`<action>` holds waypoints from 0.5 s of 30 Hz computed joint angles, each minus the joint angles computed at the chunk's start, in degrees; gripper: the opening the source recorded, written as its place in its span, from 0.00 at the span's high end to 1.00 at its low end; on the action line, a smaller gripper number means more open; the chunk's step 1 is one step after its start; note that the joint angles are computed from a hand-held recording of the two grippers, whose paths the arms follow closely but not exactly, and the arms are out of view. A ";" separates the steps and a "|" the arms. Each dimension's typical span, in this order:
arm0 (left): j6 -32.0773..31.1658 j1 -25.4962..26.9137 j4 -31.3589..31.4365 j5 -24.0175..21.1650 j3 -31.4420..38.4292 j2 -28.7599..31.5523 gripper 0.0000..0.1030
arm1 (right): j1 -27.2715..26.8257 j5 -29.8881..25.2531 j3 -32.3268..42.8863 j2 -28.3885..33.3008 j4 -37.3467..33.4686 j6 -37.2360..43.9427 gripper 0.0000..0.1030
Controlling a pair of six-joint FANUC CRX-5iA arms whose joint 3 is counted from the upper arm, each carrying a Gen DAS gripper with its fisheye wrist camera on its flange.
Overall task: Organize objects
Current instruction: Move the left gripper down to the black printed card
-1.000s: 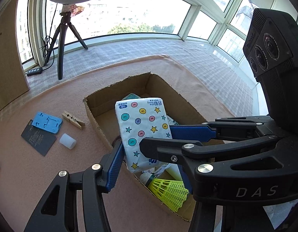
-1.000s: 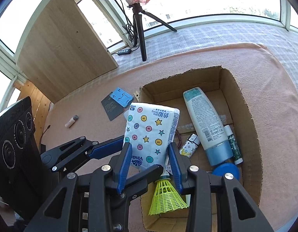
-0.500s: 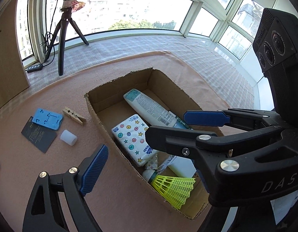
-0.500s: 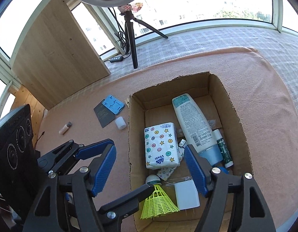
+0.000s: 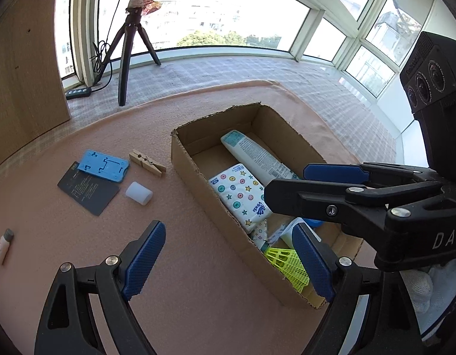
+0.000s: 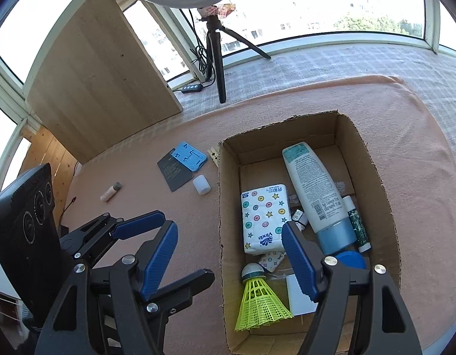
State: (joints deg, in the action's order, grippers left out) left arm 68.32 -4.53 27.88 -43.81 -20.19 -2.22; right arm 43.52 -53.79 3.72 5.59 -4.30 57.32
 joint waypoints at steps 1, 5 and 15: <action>-0.17 0.61 0.00 -0.05 -0.59 -0.61 0.13 | 0.21 0.07 0.06 0.00 0.01 0.05 0.33; -0.64 3.30 -0.05 -0.40 -3.00 -3.00 0.13 | 1.02 0.11 0.78 0.41 0.30 0.41 0.33; 1.25 10.91 -2.50 -1.99 -4.76 -5.30 0.13 | 2.12 1.05 0.64 -0.24 -1.45 0.28 0.33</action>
State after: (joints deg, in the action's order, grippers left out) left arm 69.57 6.39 25.38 -45.80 -24.94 -7.52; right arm 45.64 -52.73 4.36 5.35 -5.75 57.60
